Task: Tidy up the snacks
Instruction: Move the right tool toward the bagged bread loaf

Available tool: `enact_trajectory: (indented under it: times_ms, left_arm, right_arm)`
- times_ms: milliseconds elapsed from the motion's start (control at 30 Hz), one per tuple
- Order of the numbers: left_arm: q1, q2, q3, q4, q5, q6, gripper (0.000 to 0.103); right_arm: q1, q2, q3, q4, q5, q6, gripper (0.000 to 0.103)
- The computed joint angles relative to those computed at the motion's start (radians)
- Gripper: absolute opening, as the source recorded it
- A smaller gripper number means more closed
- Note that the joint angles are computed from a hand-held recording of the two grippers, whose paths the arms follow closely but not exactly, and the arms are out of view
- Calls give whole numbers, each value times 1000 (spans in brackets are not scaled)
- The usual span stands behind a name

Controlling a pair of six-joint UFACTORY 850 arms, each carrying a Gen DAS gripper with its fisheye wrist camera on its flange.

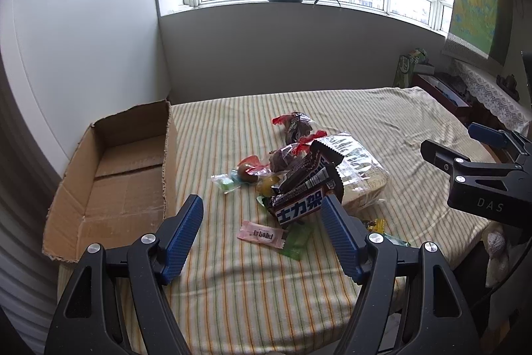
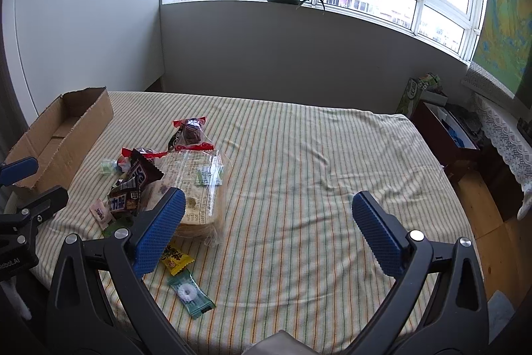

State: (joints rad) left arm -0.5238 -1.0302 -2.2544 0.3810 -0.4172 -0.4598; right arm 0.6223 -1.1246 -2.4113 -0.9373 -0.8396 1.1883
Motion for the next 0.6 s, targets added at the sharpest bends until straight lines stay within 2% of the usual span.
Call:
enact_trajectory:
  times_ms: [67,200,367,500,600]
  left_arm:
    - [0,-8,-15,0,-8,-1,73]
    - [1,-19,-32,-3,-18,0,73]
    - [5,-31,-50,-19,-29,17,73]
    - [8,-34,-53,-27,-32,32,73]
    - [11,-37,-56,-49,-33,57,73]
  right_arm:
    - [-3,-2,0,1,8,0,102]
    - [-13,28,59,1,84,15,102]
    - [-11,8,33,1,68,-25,102]
    - [-27,-3,16,111,74,-95,102]
    - [-46,31,80,192,124,-114,102]
